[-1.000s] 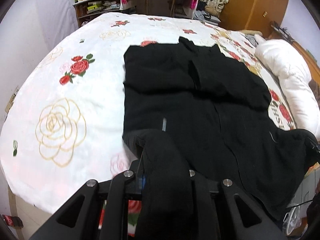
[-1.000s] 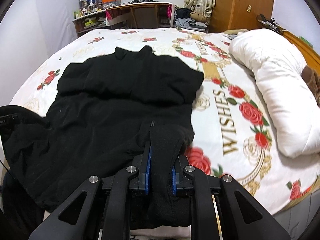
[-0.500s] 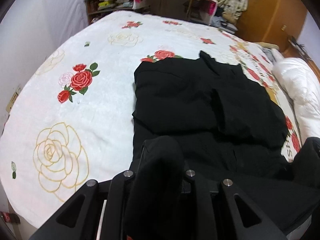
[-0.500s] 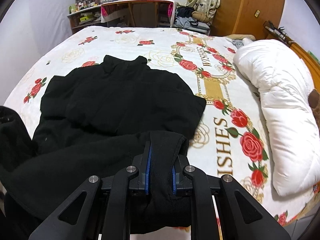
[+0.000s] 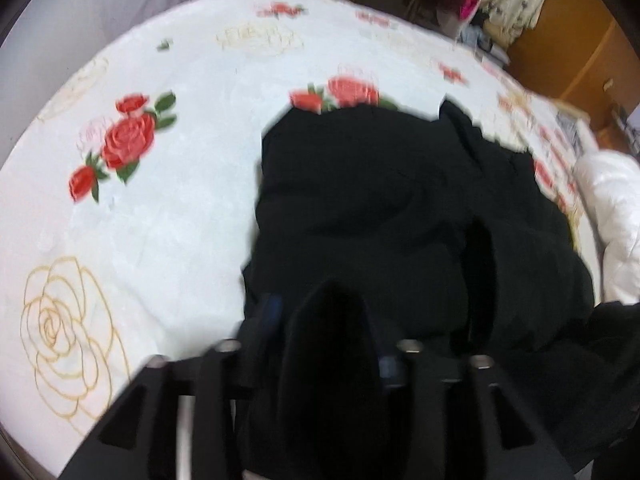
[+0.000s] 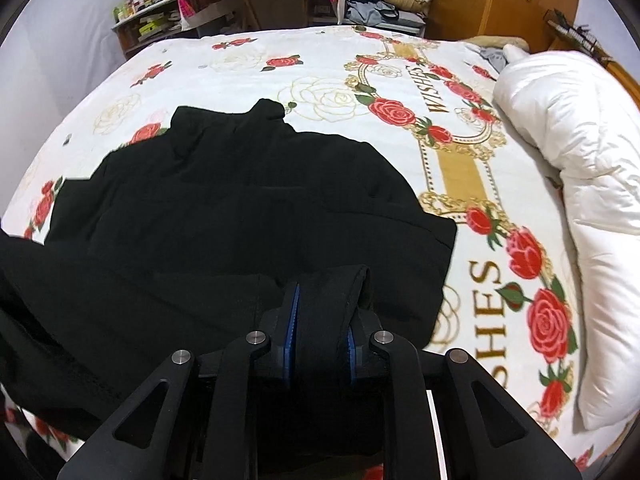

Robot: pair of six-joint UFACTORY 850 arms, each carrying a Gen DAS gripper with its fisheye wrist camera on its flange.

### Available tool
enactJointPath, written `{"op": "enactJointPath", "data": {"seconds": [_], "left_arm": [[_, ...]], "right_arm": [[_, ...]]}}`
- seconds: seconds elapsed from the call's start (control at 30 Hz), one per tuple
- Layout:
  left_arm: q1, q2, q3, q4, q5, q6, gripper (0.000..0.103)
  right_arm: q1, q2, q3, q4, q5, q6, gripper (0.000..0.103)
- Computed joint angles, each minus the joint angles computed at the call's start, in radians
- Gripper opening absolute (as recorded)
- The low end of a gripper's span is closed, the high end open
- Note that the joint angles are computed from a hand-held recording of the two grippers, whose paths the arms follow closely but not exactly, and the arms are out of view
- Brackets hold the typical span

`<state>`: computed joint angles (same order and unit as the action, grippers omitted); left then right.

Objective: Fold large clothes

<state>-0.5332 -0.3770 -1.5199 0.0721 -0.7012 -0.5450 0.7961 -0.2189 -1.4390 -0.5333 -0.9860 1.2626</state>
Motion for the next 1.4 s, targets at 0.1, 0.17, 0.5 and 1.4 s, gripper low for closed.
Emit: {"op": "enactJointPath", "data": {"seconds": [0.1, 0.17, 0.5, 1.4], "left_arm": [[0.027, 0.032, 0.015, -0.067, 0.042, 0.035, 0.072], [0.038, 0.041, 0.008, -0.085, 0.042, 0.061, 0.072], [0.048, 0.077, -0.010, -0.114, 0.071, 0.210, 0.080], [0.067, 0.024, 0.121, -0.517, 0.166, 0.629, 0.082]], "right_arm": [[-0.009, 0.003, 0.006, -0.002, 0.029, 0.004, 0.022], [-0.014, 0.018, 0.021, -0.004, 0.049, 0.028, 0.024], [0.012, 0.073, 0.008, -0.176, 0.005, 0.112, 0.066], [-0.073, 0.176, 0.312, -0.035, 0.478, -0.145, 0.074]]}}
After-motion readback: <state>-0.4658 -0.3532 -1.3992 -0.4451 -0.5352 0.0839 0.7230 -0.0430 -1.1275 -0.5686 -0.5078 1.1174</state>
